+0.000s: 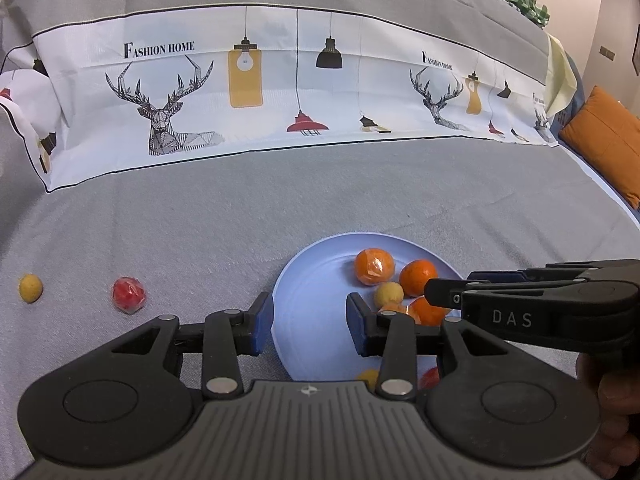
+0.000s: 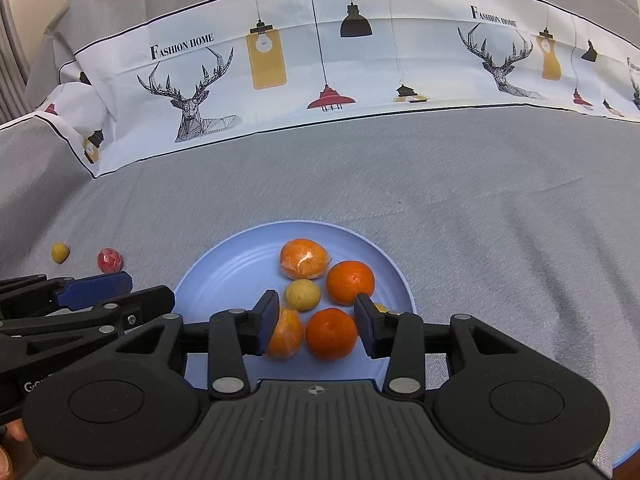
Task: Organize fruits
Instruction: 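Open the left tool over the plate while the right tool releases the red fruit into it, then grasp the last yellow fruit with the left tool while the right tool grasps the last red wrapped fruit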
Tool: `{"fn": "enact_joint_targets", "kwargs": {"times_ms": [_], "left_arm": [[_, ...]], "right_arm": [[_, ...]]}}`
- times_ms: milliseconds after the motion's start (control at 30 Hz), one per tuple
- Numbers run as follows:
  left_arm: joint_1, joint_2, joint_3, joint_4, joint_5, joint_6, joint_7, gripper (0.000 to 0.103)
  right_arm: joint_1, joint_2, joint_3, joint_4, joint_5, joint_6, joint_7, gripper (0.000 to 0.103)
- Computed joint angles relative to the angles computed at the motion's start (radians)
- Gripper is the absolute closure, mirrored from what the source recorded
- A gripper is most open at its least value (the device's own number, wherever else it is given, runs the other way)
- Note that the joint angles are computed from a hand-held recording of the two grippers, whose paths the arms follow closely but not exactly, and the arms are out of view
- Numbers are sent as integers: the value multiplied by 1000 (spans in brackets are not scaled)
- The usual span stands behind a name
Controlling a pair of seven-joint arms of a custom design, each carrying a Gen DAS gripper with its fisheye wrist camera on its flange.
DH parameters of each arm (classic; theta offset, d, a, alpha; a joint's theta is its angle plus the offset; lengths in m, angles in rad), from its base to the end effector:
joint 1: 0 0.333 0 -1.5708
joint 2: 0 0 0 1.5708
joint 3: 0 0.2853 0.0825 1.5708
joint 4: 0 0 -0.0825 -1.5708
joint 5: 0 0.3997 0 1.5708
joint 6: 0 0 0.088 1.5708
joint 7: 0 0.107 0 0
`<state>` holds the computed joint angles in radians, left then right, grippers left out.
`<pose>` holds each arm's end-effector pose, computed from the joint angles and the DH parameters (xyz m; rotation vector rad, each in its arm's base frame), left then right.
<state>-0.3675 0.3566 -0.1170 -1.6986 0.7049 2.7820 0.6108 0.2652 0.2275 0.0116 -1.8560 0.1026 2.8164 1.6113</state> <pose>0.6109 -0.3441 0.4302 -1.7136 1.8446 -0.8926 0.6464 0.1779 0.4473 -1.8692 1.6074 -0.4819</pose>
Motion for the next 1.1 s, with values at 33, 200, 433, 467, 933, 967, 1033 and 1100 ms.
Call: {"fn": "enact_joint_targets", "kwargs": {"times_ms": [33,200,433,467,933,967,1033,1100], "left_arm": [[0,0,0,0,0,0,0,59],[-3,-4,4,-4,9,2,-8,60],[6,-20,11,-22,18,14,-49,70],[10,-23,11,-24,13,18,-56,72],[112,-80,45,-69,-48,11,-303,74],[124,-82,46,-73,-57,11,-316,74],[141,-86,54,-77,-63,-8,-344,74],[161,-90,53,-85,-79,-17,-363,74]], "right_arm": [[0,1,0,1,1,0,-2,60],[1,2,-1,4,0,4,1,60],[12,-1,-7,-6,-21,36,14,60],[14,1,-7,-6,-25,42,16,60],[-56,12,124,-30,178,252,-207,73],[-83,21,167,-21,234,266,-275,73],[-117,42,232,2,325,282,-385,73],[-149,72,297,34,401,288,-493,73]]}}
